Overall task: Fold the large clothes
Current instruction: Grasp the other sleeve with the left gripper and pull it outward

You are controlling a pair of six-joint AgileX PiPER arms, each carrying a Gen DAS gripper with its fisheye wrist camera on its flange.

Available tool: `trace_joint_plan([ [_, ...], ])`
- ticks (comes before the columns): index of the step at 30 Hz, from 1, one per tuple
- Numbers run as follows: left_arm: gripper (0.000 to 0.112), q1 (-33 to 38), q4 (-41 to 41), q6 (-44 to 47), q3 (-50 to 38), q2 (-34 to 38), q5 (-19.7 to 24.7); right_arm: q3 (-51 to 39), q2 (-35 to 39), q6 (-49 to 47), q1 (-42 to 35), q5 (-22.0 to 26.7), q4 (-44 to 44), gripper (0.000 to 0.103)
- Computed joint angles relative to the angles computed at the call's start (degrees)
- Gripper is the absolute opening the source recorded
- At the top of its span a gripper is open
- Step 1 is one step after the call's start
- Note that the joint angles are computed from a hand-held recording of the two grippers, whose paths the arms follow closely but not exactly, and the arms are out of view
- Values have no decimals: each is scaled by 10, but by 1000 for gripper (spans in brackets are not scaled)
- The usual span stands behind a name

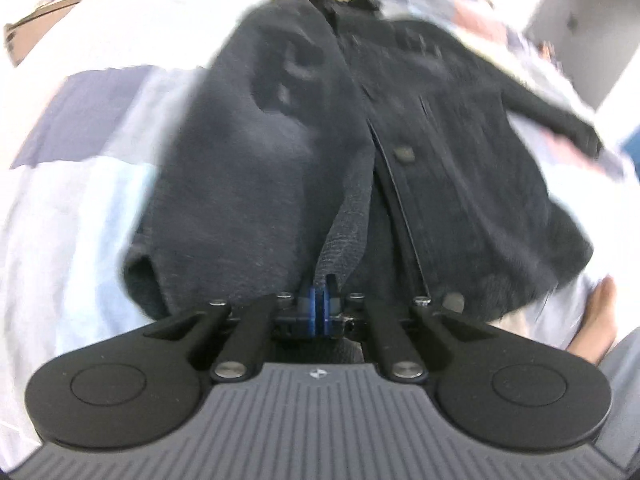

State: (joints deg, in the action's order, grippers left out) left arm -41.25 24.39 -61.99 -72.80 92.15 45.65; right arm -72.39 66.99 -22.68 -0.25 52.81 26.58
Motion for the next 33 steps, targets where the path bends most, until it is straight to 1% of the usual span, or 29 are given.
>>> trace_joint_plan([
  [2, 4, 22, 1, -14, 22, -43, -9, -1, 5, 12, 17, -4, -9, 86],
  [6, 4, 76, 23, -23, 36, -112, 5, -1, 9, 44, 63, -21, -32, 86],
  [9, 4, 160, 13, 24, 19, -137, 23, -3, 15, 79, 104, -40, -60, 86],
  [13, 3, 287, -11, 93, -17, -135, 23, -17, 37, 126, 146, -55, -94, 86],
  [17, 3, 386, -6, 144, -65, -97, 6, -33, 64, 161, 195, -70, -127, 86],
  [20, 3, 443, 9, 161, -116, -46, -6, -44, 90, 195, 221, -90, -155, 86],
  [22, 3, 491, -3, 193, -144, -20, -17, -50, 111, 211, 235, -99, -165, 86],
  [24, 3, 529, -13, 218, -196, 28, -22, -51, 134, 229, 251, -116, -186, 86],
  [26, 3, 558, -24, 238, -242, 69, -25, -48, 158, 251, 260, -135, -206, 86],
  [29, 3, 587, -44, 266, -319, 136, -20, -46, 206, 276, 260, -162, -214, 86],
  [33, 3, 605, -44, 290, -431, 241, -6, -42, 270, 373, 274, -205, -301, 86],
])
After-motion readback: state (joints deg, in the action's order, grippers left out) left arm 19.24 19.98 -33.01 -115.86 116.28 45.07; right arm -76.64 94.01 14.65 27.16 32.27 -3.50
